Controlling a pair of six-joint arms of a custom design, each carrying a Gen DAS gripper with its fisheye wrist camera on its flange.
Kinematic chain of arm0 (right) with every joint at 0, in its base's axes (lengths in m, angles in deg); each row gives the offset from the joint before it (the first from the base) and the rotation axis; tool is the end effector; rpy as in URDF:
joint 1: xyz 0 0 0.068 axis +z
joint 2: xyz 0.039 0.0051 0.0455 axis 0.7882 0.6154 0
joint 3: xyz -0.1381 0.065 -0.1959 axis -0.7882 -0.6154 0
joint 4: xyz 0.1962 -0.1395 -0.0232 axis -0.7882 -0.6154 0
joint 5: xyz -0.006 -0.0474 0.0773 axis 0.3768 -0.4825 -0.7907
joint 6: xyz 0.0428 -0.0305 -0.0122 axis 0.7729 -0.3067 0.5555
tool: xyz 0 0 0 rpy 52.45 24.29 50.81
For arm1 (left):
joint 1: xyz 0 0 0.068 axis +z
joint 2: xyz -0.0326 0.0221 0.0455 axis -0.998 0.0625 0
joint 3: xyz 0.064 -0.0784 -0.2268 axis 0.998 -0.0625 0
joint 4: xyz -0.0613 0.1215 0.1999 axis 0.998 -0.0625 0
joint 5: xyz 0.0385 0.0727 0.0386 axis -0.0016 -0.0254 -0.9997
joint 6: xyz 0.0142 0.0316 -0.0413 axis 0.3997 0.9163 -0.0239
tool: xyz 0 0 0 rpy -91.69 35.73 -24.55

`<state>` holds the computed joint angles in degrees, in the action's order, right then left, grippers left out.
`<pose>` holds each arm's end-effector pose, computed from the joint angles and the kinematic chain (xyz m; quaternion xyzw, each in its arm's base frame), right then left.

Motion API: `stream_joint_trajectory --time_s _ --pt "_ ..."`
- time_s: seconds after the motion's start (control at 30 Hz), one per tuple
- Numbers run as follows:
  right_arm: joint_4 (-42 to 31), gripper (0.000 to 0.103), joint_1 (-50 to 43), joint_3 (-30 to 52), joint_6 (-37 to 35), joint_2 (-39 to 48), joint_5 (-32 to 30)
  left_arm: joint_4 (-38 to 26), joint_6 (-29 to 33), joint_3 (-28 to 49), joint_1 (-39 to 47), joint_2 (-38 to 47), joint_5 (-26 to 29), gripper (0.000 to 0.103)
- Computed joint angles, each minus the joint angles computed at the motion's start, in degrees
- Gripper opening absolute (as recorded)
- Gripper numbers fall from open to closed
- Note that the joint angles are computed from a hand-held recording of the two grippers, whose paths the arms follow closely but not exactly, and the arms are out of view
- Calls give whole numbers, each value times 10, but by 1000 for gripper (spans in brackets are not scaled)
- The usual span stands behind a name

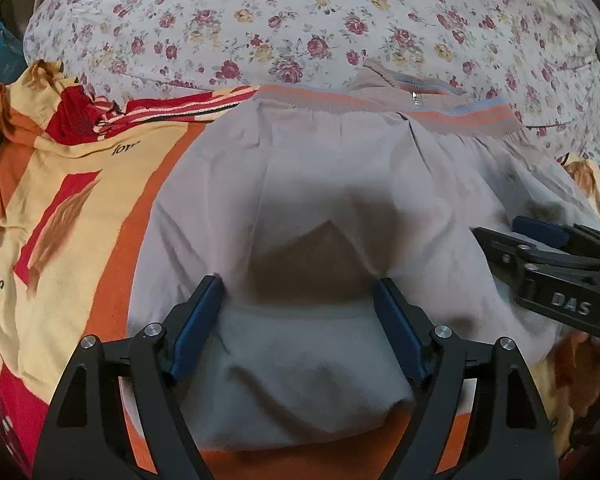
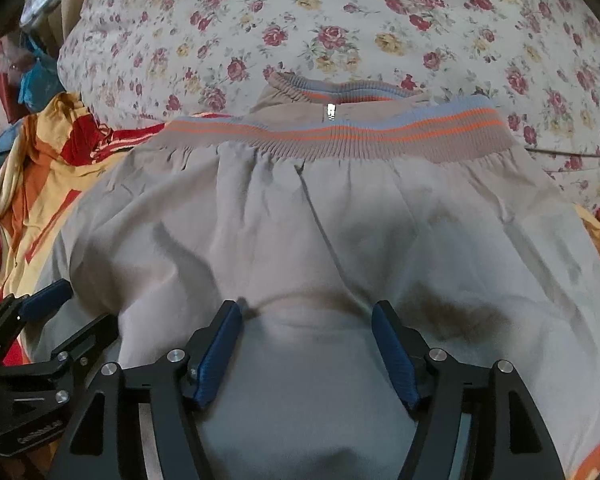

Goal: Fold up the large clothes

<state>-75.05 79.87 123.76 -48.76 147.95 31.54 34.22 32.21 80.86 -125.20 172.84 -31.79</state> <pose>0.2536 0.1292 0.1400 0.0293 0.9672 0.0687 0.2427 0.2516 -0.1928 0.1300 0.1167 0.9523 -0.0469 0.2781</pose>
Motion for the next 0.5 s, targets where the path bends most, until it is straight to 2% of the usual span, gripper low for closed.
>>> stream_joint_trajectory --time_s 0.13,0.23,0.5 --pt "-17 68 14 -16 13 -34 16 -6 3 6 -1 4 2 81" --pt "-29 72 24 -19 12 -38 28 0 6 1 -1 2 4 81" --pt "0 74 26 -49 16 -45 30 15 13 -9 -2 2 5 84"
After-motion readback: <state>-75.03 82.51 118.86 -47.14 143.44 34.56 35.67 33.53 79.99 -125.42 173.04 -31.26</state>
